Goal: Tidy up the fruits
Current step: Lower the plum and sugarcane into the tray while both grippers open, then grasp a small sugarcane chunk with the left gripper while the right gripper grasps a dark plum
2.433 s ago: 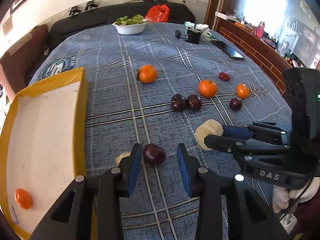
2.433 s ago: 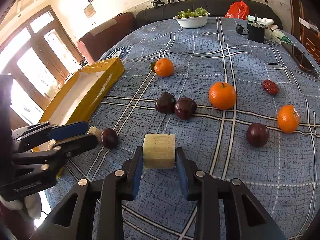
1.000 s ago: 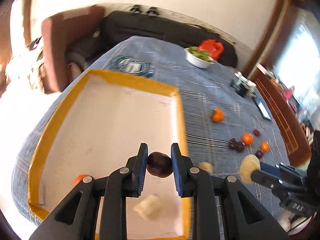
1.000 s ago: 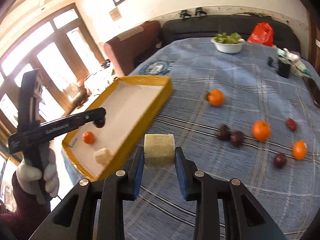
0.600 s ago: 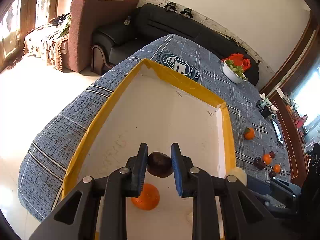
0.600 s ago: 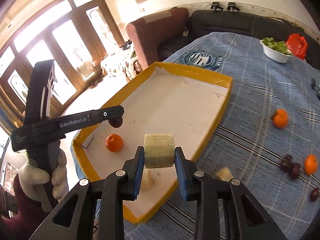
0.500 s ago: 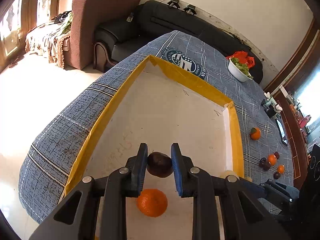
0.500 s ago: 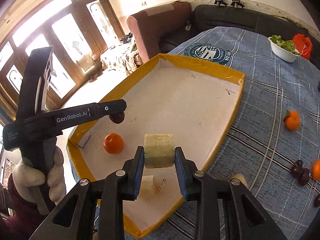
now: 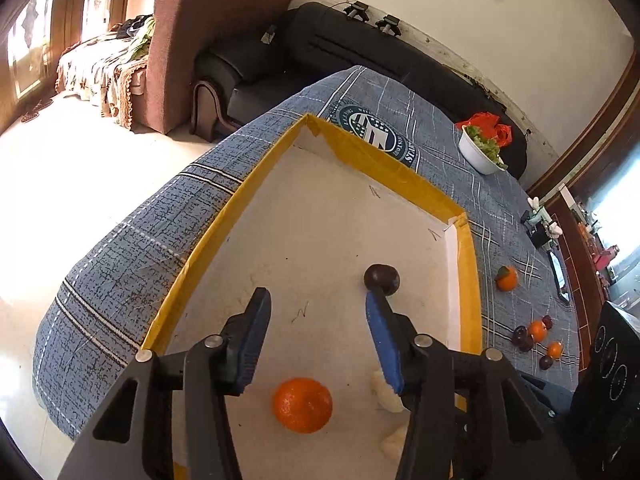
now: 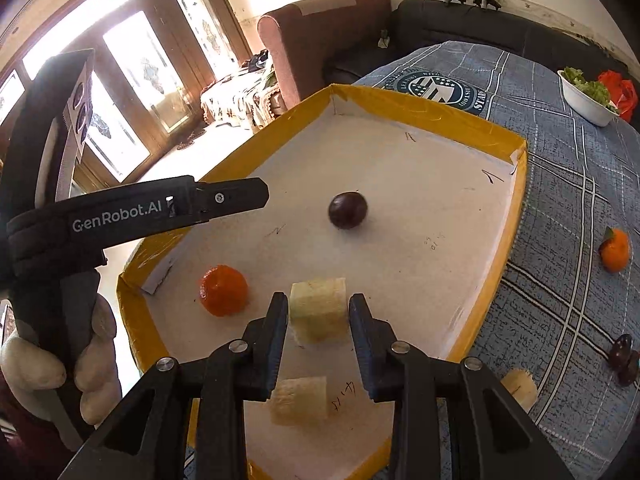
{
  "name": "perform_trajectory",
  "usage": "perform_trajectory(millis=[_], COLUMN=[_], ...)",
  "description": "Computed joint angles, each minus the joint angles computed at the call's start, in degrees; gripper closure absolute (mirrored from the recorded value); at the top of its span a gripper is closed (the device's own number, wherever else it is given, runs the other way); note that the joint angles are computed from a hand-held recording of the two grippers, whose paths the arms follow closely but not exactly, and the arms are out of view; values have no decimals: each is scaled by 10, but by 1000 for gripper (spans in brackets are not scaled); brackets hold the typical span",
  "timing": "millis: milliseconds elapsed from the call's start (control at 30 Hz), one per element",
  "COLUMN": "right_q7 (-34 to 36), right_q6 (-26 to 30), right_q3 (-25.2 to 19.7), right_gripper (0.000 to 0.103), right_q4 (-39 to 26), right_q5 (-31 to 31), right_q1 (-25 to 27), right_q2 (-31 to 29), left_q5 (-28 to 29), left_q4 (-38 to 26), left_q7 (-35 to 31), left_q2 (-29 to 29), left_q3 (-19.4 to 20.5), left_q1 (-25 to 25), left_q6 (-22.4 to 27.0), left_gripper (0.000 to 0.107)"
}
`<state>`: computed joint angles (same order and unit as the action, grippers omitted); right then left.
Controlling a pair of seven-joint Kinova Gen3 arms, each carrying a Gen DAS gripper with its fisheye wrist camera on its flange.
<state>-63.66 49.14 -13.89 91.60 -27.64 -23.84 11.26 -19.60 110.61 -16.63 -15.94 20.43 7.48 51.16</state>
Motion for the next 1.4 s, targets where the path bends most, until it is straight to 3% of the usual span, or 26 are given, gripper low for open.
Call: perform_trajectory(millis=[233, 433, 667, 933, 1067, 1400], right_q7=[71, 139, 162, 180, 147, 103], right_q6=[6, 27, 42, 56, -2, -57], right_q3=[22, 100, 184, 202, 180, 144], right_gripper=[67, 64, 63, 63, 63, 61], right_q4=[51, 101, 122, 127, 136, 125], right_q5=[-86, -162, -171, -169, -135, -106], right_q1=[55, 123, 212, 282, 280, 277], right_q2=[-63, -130, -145, -119, -110, -60], left_q5=[-33, -81, -149, -158, -158, -139], left_q4=[-40, -88, -152, -186, -194, -228], left_q7=[46, 78, 99, 86, 72, -1], left_q2=[-5, 31, 124, 198, 215, 275], left_q3=[65, 111, 145, 111, 88, 25], left_q1=[3, 35, 99, 169, 199, 252], left_q6=[23, 37, 63, 72, 79, 81], left_gripper=[44, 38, 36, 36, 36, 36])
